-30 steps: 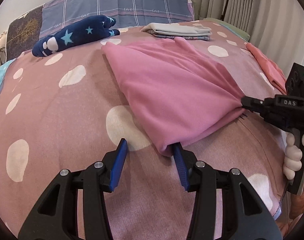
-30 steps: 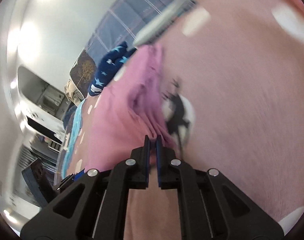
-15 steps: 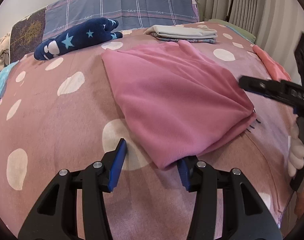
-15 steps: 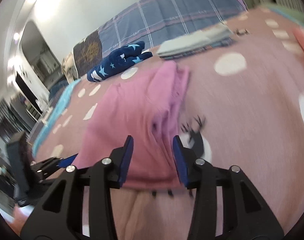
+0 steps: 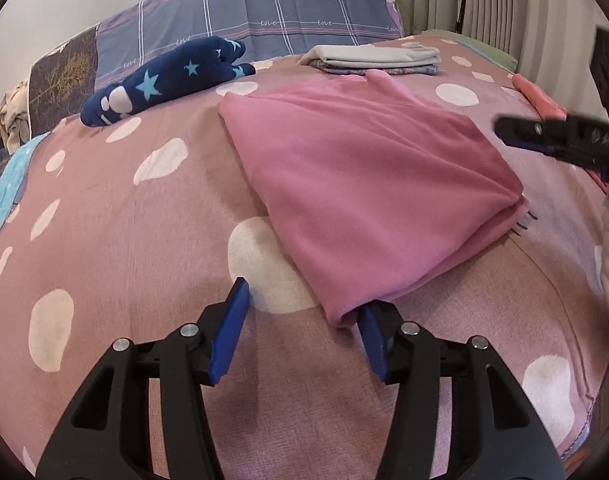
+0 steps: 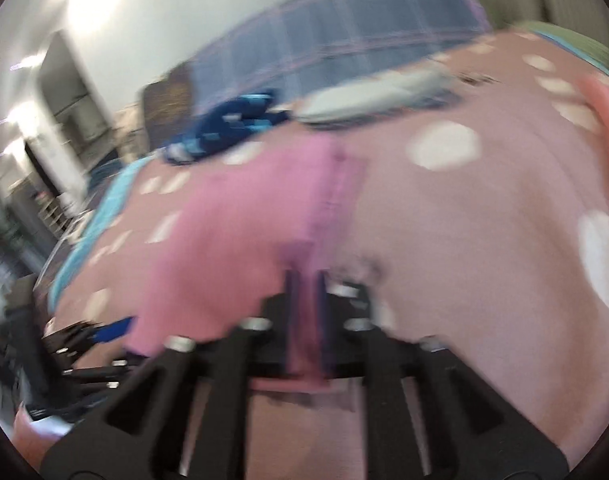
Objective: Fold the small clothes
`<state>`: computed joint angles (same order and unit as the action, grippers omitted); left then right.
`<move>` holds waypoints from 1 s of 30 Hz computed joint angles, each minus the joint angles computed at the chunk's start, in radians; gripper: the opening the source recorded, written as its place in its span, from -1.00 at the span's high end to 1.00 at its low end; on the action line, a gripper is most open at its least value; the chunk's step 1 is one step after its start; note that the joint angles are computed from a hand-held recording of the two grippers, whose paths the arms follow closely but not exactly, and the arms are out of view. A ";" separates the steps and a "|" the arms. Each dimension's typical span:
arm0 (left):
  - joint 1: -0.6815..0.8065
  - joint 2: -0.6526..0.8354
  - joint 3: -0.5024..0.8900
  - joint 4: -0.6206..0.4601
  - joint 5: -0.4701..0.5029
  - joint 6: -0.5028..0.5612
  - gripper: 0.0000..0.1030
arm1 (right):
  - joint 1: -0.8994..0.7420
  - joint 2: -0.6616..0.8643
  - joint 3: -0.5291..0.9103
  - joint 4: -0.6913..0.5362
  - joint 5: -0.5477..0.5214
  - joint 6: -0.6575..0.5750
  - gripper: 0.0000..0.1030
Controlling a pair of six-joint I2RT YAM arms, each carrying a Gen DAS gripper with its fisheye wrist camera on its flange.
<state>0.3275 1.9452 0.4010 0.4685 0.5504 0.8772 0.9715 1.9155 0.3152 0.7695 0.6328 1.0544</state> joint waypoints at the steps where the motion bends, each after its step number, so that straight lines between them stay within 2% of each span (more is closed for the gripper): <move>1: 0.002 -0.001 0.002 -0.005 0.002 0.001 -0.02 | -0.011 -0.003 0.029 -0.035 -0.007 -0.023 -0.13; 2: 0.002 -0.002 0.002 -0.008 0.002 0.000 0.00 | -0.021 0.006 0.072 -0.090 -0.014 -0.043 -0.11; 3: 0.002 -0.003 0.001 -0.010 0.005 0.001 0.03 | -0.042 0.032 0.113 -0.120 -0.037 -0.065 0.03; 4: 0.006 -0.005 0.001 -0.017 0.013 0.009 0.13 | -0.057 0.050 0.128 -0.119 -0.060 -0.071 0.67; 5: 0.011 -0.007 -0.001 -0.025 0.022 0.020 0.27 | -0.087 0.074 0.140 -0.099 -0.113 -0.066 0.91; 6: 0.015 -0.009 -0.002 -0.034 0.028 0.028 0.32 | -0.108 0.096 0.131 -0.072 -0.145 -0.034 0.96; 9: 0.022 -0.004 -0.008 -0.027 0.034 0.044 0.39 | -0.131 0.142 0.058 0.021 -0.145 0.067 0.97; 11: 0.026 0.001 0.010 -0.056 0.041 0.049 0.39 | -0.165 0.188 -0.024 0.215 -0.222 0.103 0.97; 12: 0.030 0.002 0.021 -0.077 0.047 0.053 0.39 | -0.143 0.164 -0.047 0.237 -0.196 0.099 0.97; 13: 0.032 0.002 0.025 -0.086 0.050 0.056 0.39 | -0.114 0.128 -0.053 0.215 -0.158 0.085 0.96; 14: 0.034 0.001 0.024 -0.086 0.053 0.059 0.39 | -0.084 0.070 -0.041 0.133 -0.121 0.074 0.96; 17: 0.041 -0.004 0.011 -0.074 0.059 0.070 0.38 | -0.038 -0.033 -0.031 0.001 -0.079 0.063 0.85; 20: 0.059 0.000 0.015 -0.089 0.076 0.087 0.36 | 0.003 -0.058 -0.052 -0.003 -0.075 0.057 0.66; 22: 0.061 0.004 0.031 -0.114 0.081 0.084 0.34 | 0.026 -0.041 -0.052 -0.006 -0.102 0.070 0.30; 24: 0.060 0.010 0.042 -0.131 0.082 0.076 0.30 | 0.039 -0.010 -0.056 0.016 -0.115 0.082 0.28; 25: 0.060 0.011 0.046 -0.134 0.081 0.071 0.26 | 0.031 0.013 -0.046 0.024 -0.120 0.081 0.37; 26: 0.062 0.010 0.048 -0.138 0.081 0.067 0.24 | 0.025 0.031 -0.043 0.042 -0.126 0.079 0.61; 27: 0.064 0.008 0.049 -0.143 0.083 0.067 0.24 | 0.017 0.040 -0.045 0.061 -0.138 0.075 0.97; 28: 0.069 0.004 0.045 -0.142 0.084 0.067 0.24 | 0.023 0.032 -0.046 0.061 -0.130 0.083 0.96; 30: 0.083 0.000 0.037 -0.139 0.088 0.077 0.24 | 0.102 -0.071 -0.033 -0.081 -0.001 0.101 0.97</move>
